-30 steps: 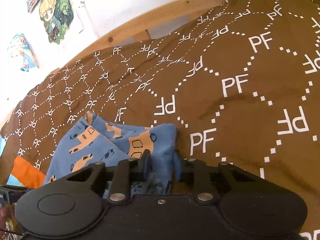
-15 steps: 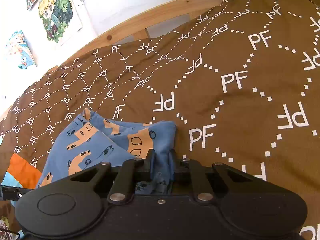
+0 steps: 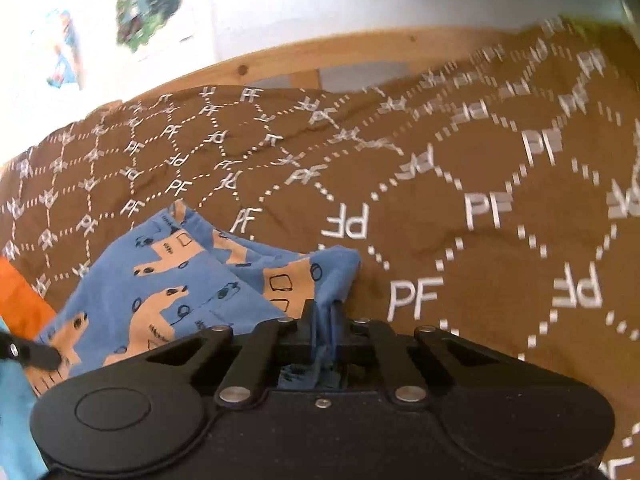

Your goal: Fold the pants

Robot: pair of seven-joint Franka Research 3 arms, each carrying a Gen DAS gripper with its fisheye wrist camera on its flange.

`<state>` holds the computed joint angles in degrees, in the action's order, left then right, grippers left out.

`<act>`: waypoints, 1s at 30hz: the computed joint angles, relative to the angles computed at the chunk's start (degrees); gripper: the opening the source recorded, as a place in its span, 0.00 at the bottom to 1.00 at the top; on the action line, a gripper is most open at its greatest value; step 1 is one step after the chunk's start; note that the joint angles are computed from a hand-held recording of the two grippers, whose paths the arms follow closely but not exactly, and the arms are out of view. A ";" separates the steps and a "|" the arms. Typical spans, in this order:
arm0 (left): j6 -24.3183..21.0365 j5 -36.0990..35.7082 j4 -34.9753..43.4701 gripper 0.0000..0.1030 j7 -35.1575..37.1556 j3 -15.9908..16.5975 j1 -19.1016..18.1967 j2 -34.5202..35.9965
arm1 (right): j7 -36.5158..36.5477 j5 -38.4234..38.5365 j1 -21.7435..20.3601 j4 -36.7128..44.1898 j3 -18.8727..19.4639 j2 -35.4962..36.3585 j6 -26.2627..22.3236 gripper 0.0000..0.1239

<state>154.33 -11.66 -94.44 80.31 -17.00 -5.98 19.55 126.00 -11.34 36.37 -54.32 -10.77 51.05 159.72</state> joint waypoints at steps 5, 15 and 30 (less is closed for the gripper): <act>1.09 2.76 -0.59 0.19 0.61 0.49 -0.91 -0.75 | 0.90 -3.65 2.21 -0.29 -3.05 -0.32 0.22 0.04; 1.33 5.08 -0.91 0.19 0.65 0.73 -1.30 -1.04 | 2.64 -7.10 3.49 -2.24 -4.64 -1.60 0.71 0.04; 7.09 3.32 -4.08 0.17 4.58 -0.46 -0.59 -2.82 | 6.85 -26.72 10.09 -2.72 -10.64 -3.87 -1.82 0.03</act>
<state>161.42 -8.34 -98.51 84.90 -17.46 -6.57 16.73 132.85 -38.06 46.46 -57.04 -21.42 47.18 157.90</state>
